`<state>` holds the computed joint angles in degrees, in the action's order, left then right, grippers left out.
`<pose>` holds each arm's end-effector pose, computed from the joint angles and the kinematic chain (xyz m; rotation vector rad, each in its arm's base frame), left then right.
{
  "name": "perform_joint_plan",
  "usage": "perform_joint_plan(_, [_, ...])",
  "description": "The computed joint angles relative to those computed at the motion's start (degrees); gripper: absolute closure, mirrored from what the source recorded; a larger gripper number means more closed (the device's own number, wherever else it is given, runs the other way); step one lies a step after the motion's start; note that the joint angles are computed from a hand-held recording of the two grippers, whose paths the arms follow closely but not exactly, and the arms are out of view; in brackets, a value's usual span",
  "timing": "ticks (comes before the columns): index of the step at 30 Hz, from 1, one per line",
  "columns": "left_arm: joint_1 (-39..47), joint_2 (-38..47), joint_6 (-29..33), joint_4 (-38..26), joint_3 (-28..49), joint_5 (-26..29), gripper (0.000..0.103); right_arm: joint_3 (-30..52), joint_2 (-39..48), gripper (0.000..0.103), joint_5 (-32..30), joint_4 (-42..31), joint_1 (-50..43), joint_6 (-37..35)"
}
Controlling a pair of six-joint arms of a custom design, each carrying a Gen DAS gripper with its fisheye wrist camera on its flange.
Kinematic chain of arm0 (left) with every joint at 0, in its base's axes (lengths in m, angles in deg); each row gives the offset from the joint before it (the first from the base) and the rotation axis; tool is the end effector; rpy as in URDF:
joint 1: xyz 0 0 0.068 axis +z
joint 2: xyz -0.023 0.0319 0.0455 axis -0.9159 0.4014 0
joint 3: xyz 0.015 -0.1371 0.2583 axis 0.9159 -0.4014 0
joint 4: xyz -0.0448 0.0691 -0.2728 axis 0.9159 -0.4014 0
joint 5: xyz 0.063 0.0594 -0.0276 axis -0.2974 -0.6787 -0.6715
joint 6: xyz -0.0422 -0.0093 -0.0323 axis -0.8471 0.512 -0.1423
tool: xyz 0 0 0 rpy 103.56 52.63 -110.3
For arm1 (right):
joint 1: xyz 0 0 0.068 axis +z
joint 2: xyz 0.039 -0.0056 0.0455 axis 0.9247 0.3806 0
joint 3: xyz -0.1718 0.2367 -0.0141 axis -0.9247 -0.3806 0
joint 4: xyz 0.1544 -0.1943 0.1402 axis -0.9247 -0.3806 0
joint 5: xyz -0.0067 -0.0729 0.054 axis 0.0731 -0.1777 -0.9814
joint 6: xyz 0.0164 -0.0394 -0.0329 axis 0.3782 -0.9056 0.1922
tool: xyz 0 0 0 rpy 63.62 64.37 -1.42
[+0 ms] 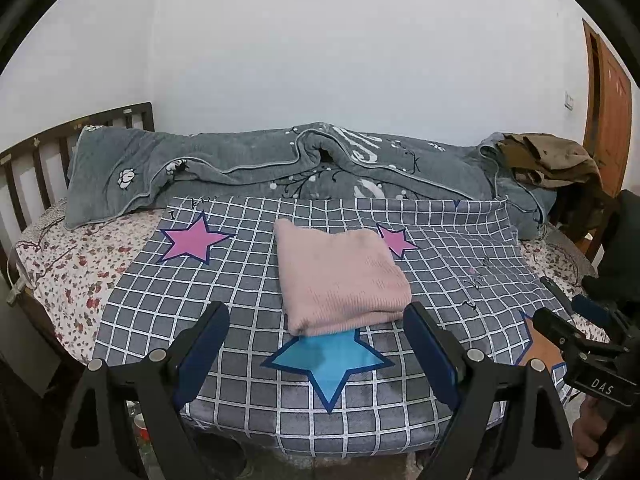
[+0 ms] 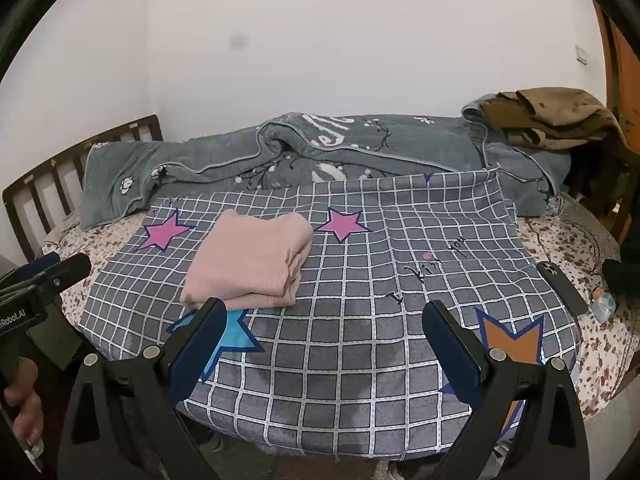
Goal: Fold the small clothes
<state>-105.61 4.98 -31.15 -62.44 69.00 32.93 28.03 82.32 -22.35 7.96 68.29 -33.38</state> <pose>0.2149 -0.1426 0.2311 -0.3989 2.0606 0.1269 0.3082 0.0173 0.2199 -0.4209 2.1098 0.3362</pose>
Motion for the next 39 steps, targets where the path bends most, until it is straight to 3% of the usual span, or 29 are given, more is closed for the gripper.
perform_joint_plan(39, [-0.39, -0.54, -1.48, -1.43, -0.19, -0.85, 0.015, -0.46, -1.02, 0.006, -1.3, -0.63, 0.2, 0.05])
